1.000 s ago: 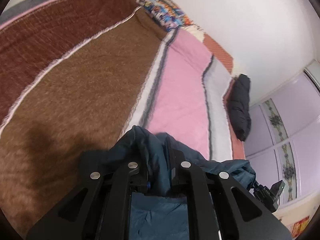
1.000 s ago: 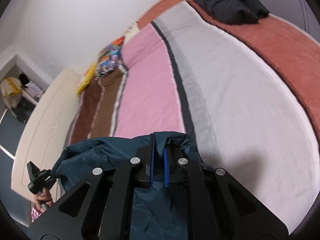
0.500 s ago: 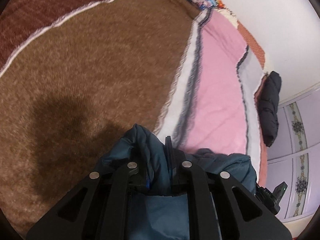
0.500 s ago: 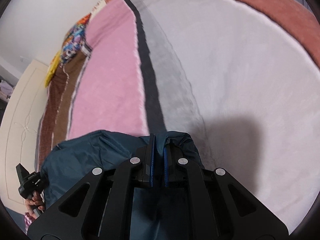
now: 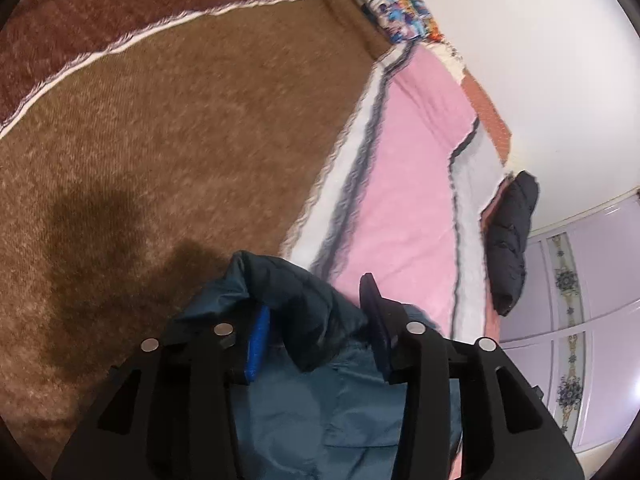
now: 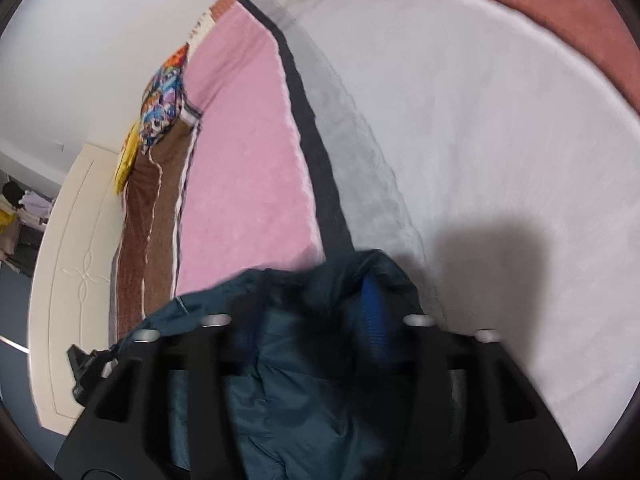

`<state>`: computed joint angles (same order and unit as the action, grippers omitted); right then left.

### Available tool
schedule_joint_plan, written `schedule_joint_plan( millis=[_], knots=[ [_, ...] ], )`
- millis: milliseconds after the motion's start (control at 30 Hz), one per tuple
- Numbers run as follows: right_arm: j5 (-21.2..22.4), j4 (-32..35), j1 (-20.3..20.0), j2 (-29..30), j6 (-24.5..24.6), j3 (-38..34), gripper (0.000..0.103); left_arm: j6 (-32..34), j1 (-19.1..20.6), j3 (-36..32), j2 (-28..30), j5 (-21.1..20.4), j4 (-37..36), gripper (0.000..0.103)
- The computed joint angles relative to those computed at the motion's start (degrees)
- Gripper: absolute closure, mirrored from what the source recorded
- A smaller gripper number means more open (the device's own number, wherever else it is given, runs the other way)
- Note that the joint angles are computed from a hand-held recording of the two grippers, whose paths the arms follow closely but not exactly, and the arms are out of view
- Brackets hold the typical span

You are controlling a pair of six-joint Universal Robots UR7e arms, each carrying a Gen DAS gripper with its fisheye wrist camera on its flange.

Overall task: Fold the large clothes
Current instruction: 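Lift the hem with both tools, fold it up toward the collar, release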

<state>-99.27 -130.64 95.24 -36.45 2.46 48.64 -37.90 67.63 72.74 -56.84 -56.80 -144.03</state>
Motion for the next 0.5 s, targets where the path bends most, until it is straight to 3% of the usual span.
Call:
schedule_joint_plan(
  millis=[33, 100, 233, 333, 500],
  knots=[
    [-1.85, -4.56, 0.61, -1.0, -0.99, 2.29, 0.028, 0.07, -0.3, 0.64, -0.26, 0.28, -1.64, 0.058],
    [-0.45, -8.42, 0.6, -2.82, -1.88, 5.21, 0.028, 0.19, -0.7, 2.59, -1.12, 0.25, -5.44, 0.057],
    [3.27, -6.61, 0.25, -5.25, -2.84, 8.41, 0.029, 0.56, -1.42, 5.19, -2.48, 2.45, -9.69, 0.057],
    [3.85, -5.35, 0.58, -7.07, -5.66, 12.11, 0.038, 2.1, -2.51, 6.75, -2.72, 8.67, -15.72, 0.055],
    [5.42, -7.71, 0.2, -13.45, -6.73, 23.78, 0.04, -0.36, -3.07, 9.81, -6.73, 9.54, -10.88, 0.055]
  ],
)
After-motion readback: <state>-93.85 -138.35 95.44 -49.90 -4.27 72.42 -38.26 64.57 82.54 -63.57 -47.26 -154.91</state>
